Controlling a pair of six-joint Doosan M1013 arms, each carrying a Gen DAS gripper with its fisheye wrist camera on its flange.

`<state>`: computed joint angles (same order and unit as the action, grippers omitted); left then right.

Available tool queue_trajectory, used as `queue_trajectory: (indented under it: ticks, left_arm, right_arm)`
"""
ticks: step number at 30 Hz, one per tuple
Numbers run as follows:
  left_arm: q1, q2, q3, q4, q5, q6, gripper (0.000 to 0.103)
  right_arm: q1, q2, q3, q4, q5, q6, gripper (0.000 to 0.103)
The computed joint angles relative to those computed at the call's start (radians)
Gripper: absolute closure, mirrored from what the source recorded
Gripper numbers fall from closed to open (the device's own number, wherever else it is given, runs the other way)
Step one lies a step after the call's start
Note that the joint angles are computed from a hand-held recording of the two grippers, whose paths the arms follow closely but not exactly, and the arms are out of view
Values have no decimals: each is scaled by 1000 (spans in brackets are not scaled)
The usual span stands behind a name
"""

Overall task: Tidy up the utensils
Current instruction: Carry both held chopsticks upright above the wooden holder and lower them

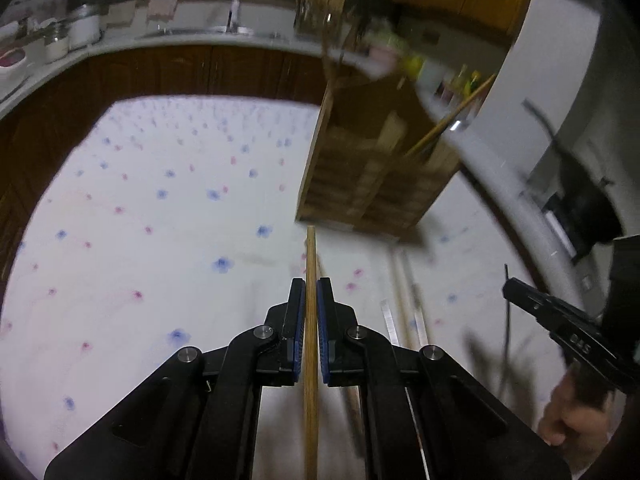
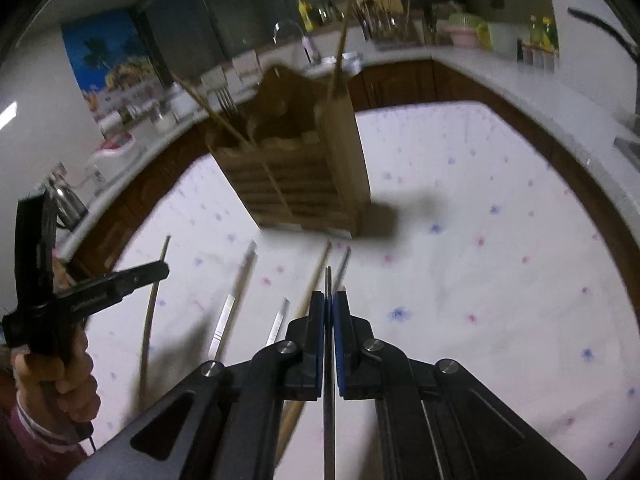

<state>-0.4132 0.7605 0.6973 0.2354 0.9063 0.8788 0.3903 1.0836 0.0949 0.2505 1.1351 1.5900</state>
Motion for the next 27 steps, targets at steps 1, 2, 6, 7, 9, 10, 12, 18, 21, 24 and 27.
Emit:
queue_trajectory:
  ticks: [1, 2, 6, 7, 9, 10, 12, 18, 21, 24, 27]
  left_arm:
    - [-7, -21, 27, 18, -22, -17, 98]
    - [-11, -39, 49, 29, -44, -26, 98]
    - [-18, -80, 91, 56, -96, -41, 98]
    - [-19, -87, 97, 59, -103, -42, 98]
    - [-22, -96, 101, 71, -115, -46, 98]
    - [-24, -100, 106, 78, -122, -51, 98]
    - [-27, -107, 109, 88, -132, -56, 98]
    - [-33, -120, 115, 136, -152, -78, 98]
    - [-34, -120, 112, 154, -157, -87, 98]
    - [-33, -119, 107, 168, -159, -99, 98]
    - [-31, -117, 101, 186, -164, -115, 98]
  right_arm:
    - [-2, -50, 89, 17, -60, -16, 99]
    - [-2, -76, 135, 27, -98, -27, 99]
    - [-4, -159, 262, 76, -215, -80, 99]
    - [-5, -174, 283, 86, -236, -89, 99]
    - [-5, -196, 312, 99, -274, -104, 99]
    - [-5, -200, 315, 103, -282, -107, 99]
    - [-6, -210, 324, 119, -299, -121, 99]
    - [-8, -221, 331, 137, -339, -142, 99]
    - [-9, -218, 322, 140, -345, -144, 99]
    - [-12, -222, 326, 146, -357, -148, 99]
    - [-13, -210, 299, 143, -355, -143, 99]
